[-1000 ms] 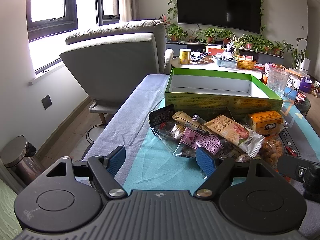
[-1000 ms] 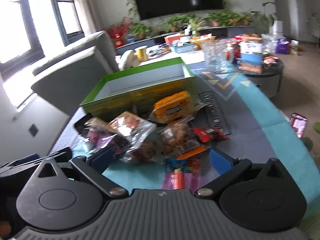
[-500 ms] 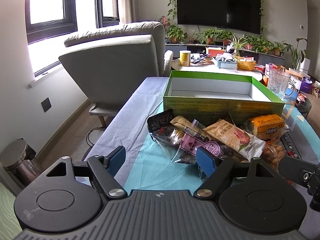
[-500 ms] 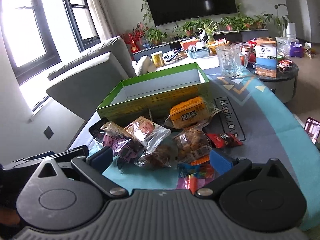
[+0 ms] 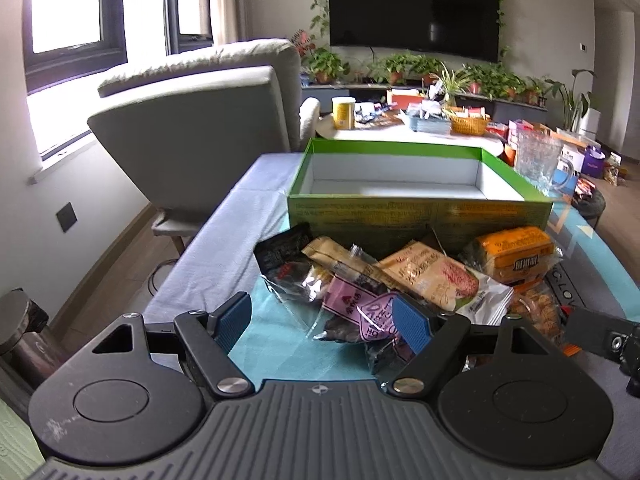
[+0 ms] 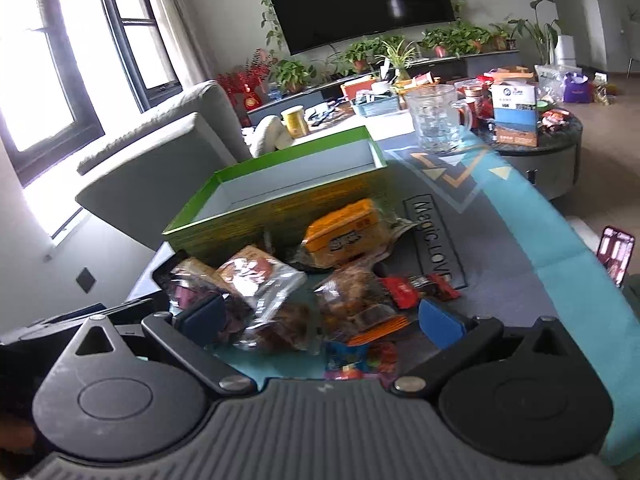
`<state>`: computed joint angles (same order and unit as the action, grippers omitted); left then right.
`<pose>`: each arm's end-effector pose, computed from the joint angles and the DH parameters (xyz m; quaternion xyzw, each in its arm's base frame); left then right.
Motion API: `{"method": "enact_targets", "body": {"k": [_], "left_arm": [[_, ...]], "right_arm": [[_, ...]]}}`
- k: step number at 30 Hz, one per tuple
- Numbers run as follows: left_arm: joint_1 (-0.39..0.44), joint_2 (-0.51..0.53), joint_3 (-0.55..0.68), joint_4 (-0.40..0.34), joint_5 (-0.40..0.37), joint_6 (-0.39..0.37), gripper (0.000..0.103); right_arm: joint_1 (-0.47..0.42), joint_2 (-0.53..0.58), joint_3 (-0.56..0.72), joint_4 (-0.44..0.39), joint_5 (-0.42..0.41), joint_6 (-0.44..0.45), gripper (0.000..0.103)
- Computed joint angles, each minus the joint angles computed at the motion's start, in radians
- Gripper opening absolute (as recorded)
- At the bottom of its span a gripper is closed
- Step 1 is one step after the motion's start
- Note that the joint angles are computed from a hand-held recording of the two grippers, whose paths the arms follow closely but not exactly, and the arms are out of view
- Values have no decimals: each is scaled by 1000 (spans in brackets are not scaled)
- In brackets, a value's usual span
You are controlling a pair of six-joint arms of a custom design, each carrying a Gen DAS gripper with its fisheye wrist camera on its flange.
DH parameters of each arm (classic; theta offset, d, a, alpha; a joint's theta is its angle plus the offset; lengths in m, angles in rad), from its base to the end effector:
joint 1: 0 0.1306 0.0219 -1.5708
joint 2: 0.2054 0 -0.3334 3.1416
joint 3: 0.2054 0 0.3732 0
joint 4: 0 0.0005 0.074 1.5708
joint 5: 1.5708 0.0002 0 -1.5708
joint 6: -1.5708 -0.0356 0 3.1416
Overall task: Organize snacks
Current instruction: 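Grasp the pink printed snack bag with left tool while right tool grasps the orange-printed jerky bag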
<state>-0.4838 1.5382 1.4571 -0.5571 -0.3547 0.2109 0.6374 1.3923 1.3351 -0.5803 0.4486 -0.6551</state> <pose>0.4812 -0.2394 0.3647 0.0410 0.8818 -0.0025 0.4697 0.4021 0.2779 0.3792 0.1078 0.8698 0.1055 0.4698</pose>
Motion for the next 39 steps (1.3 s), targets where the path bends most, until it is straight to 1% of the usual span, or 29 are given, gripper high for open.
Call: {"method": "enact_targets", "body": {"k": [5,8,11,16,19,23,27,32,36,39], "left_arm": [[19,35,30,-25,38,22,76],[29,55,50,-30,68,39,75],[39,73,70,-36,102,34,75],[50,98,91,-43,133,27,75],[63,104,91,-22,188,25,75],[79,108,87,-1,270,2,75],[95,110,75,20,349,-21,76],[111,107,54,53,411,-55,76],[137,102,58,39,487,-95,76],[149,87,38,58,532,-132,76]], "right_arm": [[-22,7,-8,2,-4,27,44],[-41,14,-8,12,-46,28,44],[-52,19,-5,25,-88,50,44],[-61,28,0,78,-170,155,43],[-66,51,28,82,-206,215,43],[-81,90,75,65,-233,240,44],[-106,114,107,47,-290,233,44],[-125,144,142,40,-355,220,44],[-124,182,194,13,-352,274,44],[-126,210,230,-8,-366,317,44]]}}
